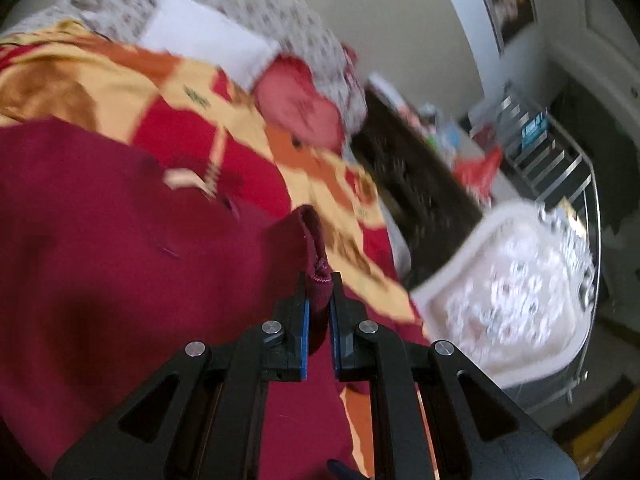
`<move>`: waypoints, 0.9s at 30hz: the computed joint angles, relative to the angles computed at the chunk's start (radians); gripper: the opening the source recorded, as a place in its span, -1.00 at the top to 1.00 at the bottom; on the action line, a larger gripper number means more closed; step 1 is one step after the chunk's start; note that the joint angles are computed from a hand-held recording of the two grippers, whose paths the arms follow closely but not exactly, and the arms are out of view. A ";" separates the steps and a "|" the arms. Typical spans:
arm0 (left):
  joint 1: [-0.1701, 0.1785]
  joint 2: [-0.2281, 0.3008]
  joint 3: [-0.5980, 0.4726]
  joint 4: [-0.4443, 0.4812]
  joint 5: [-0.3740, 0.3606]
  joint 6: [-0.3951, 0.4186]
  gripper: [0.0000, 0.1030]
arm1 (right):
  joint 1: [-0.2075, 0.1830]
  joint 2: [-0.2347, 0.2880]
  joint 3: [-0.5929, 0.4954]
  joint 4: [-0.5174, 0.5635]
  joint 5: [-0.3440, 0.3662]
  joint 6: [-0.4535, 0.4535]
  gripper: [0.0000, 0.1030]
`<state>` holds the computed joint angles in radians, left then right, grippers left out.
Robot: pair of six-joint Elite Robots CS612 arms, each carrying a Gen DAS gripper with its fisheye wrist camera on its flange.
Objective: Fold small clothes
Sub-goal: 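Grasp the sleeve cuff with the left tool and fold it across the sweater body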
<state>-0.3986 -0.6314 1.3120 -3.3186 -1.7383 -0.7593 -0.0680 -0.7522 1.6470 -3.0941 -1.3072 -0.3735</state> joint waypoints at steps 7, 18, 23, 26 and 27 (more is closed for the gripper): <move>-0.003 0.044 -0.086 0.120 -0.115 0.078 0.87 | -0.003 0.003 -0.001 -0.008 0.014 0.013 -1.00; 0.012 0.046 -0.089 0.184 -0.271 0.075 -0.11 | -0.004 0.005 -0.003 -0.011 0.020 0.018 -1.00; 0.021 -0.081 0.113 0.085 -0.100 0.160 -0.11 | -0.004 0.005 -0.003 -0.012 0.020 0.018 -1.00; 0.016 -0.167 0.273 0.004 0.191 0.196 -0.11 | -0.003 0.005 -0.003 -0.012 0.017 0.016 -1.00; 0.017 -0.178 0.301 -0.017 0.245 0.191 -0.11 | -0.004 0.005 -0.002 -0.013 0.016 0.015 -1.00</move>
<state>-0.3819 -0.8090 1.6133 -3.3354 -1.4934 -0.5683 -0.0716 -0.7473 1.6447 -3.1073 -1.2916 -0.3588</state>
